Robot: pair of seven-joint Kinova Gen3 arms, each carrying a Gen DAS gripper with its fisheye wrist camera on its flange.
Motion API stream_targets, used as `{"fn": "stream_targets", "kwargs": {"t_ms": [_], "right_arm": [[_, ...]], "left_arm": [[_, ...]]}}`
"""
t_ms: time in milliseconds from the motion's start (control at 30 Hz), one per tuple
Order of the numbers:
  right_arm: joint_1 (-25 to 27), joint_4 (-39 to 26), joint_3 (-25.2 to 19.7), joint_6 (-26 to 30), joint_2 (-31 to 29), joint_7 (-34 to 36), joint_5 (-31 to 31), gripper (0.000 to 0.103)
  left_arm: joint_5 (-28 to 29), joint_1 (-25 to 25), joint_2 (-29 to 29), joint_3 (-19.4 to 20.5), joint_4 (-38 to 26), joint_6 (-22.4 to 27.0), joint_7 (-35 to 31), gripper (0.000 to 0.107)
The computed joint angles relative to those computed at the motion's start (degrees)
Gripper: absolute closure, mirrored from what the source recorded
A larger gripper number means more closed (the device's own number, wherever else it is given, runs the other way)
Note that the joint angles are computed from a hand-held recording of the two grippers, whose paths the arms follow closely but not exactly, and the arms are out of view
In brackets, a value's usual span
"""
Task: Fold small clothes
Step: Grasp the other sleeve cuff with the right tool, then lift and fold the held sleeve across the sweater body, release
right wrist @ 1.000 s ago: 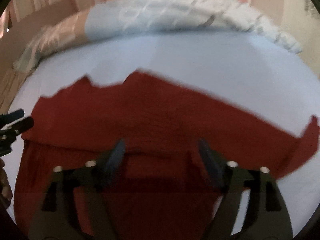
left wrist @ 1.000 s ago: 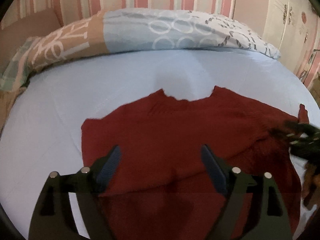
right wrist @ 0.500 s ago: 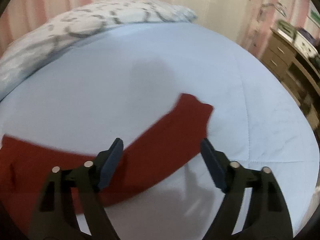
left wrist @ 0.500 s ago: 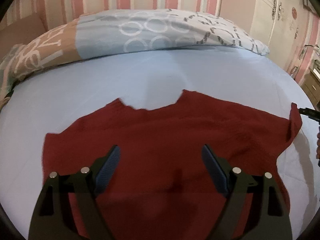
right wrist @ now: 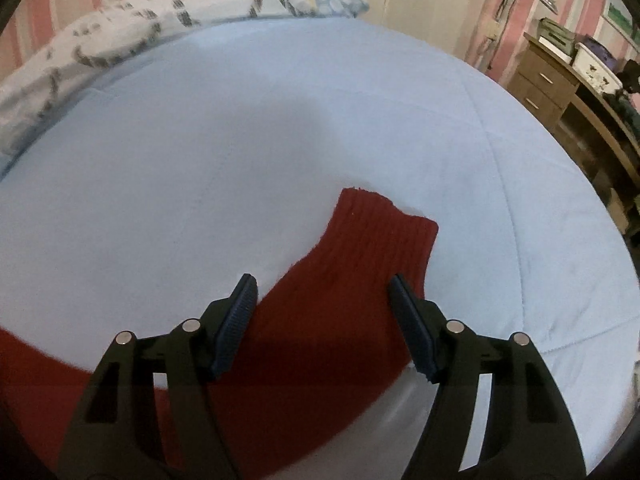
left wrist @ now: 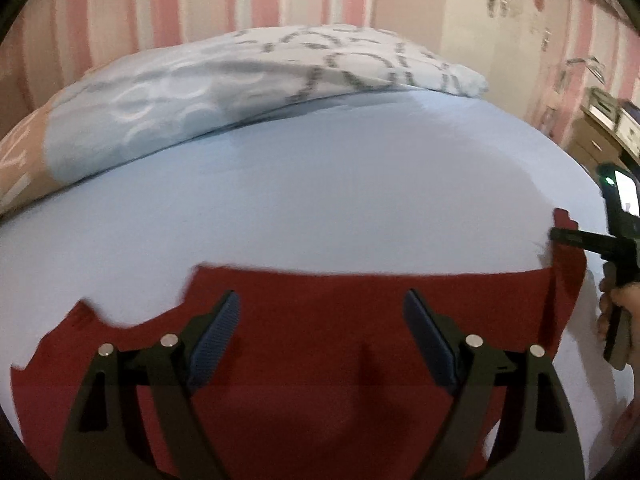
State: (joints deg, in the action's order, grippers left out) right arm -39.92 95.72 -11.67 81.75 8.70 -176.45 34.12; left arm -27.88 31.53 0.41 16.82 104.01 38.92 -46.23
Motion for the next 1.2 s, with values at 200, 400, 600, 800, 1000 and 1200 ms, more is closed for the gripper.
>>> {"fn": "stream_targets", "kwargs": {"t_ms": [200,400,600,800,1000,1200], "right_arm": [[6.66,-0.77,-3.24,-1.19,0.08,1.84,-3.21,0.042],[8.55,7.03,-5.66,-9.17,-8.64,-4.06,-1.83,0.085],[9.20,16.91,-15.11,-18.82,-22.25,-14.24,6.38,0.085],[9.25,13.06,-19.56,-24.77,-23.67,-15.52,7.36,0.088],[3.41,0.31,-22.21,-29.97,-11.17,-7.43,10.37,0.088],[-5.44,-12.29,-19.32,-34.78,4.76,6.55,7.41,0.088]], "left_arm": [[-3.75,4.86,5.66,-0.30,-4.12,1.08,0.65,0.023],[-3.07,5.98,4.07,-1.95,-3.00,0.61,-0.56,0.023],[1.83,2.54,-1.74,-1.50,-0.31,0.99,-4.40,0.023],[9.73,-2.95,-10.07,-2.65,3.41,3.58,-11.97,0.023],[13.70,-7.44,-20.41,-6.74,8.21,8.95,-19.35,0.022],[18.54,-11.57,-26.60,-12.68,10.71,12.08,-25.75,0.022]]}}
